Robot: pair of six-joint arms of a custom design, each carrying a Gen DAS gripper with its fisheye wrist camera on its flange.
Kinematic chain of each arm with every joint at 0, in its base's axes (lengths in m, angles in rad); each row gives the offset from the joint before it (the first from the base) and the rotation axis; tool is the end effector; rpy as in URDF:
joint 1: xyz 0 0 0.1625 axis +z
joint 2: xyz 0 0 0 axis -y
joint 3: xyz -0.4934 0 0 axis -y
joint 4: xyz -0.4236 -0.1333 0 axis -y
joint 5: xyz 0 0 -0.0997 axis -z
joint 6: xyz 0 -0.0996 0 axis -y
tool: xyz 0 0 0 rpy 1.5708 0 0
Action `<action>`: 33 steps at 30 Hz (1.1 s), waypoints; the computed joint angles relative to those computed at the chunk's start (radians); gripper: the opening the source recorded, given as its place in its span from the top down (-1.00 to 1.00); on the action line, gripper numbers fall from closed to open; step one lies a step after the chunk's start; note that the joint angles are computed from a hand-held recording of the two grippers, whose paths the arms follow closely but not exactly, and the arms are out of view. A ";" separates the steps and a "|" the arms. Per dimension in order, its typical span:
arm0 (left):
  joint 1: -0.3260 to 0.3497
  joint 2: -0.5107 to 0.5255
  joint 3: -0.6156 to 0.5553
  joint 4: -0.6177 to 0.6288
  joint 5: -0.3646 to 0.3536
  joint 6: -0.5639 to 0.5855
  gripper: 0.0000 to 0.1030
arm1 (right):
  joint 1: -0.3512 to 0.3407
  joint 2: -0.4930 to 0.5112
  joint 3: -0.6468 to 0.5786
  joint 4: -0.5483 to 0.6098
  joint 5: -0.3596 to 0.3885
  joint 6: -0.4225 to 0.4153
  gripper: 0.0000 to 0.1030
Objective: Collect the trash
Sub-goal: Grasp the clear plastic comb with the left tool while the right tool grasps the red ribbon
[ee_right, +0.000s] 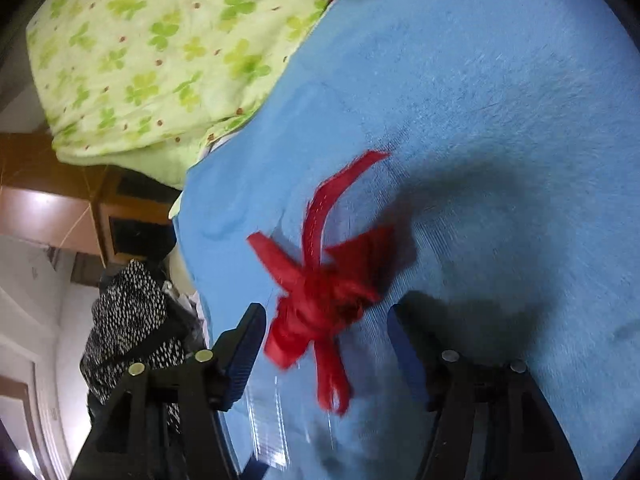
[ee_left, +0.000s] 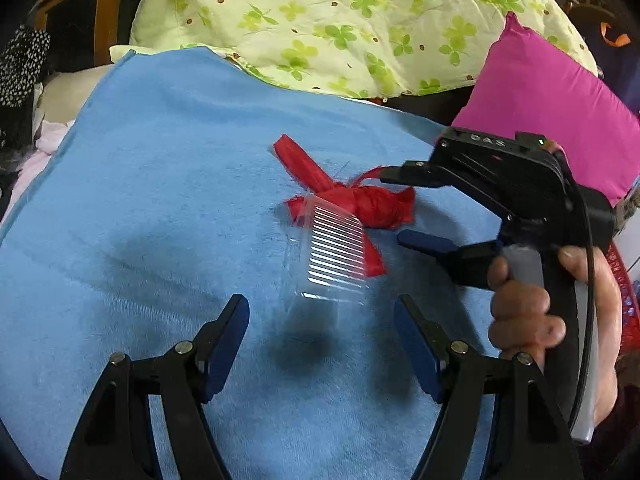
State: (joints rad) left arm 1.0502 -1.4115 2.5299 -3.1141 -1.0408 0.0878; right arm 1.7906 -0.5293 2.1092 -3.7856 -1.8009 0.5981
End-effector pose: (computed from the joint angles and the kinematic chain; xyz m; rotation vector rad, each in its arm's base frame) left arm -0.0345 -0.4294 0.2315 0.6404 2.5536 -0.7068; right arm 0.2300 -0.5222 -0.0309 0.6583 2.8488 -1.0151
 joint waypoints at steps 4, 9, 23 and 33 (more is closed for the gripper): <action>0.025 0.029 -0.021 -0.014 -0.013 -0.006 -0.46 | 0.015 0.008 -0.045 0.035 -0.047 -0.019 -0.30; 0.038 0.056 -0.034 -0.028 -0.010 0.006 -0.44 | 0.062 0.027 -0.093 0.096 -0.187 -0.103 0.19; 0.020 -0.005 -0.011 -0.034 -0.023 -0.044 0.06 | 0.166 -0.043 0.065 -0.151 -0.379 -0.227 0.26; -0.092 -0.051 0.081 -0.065 0.060 -0.062 0.07 | 0.296 -0.101 0.210 -0.286 -0.507 -0.280 0.26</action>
State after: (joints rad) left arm 0.9584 -1.4620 2.6105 -3.1789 -0.9808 0.0263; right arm 2.0866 -0.6305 2.3194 -4.0716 -2.3077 0.3184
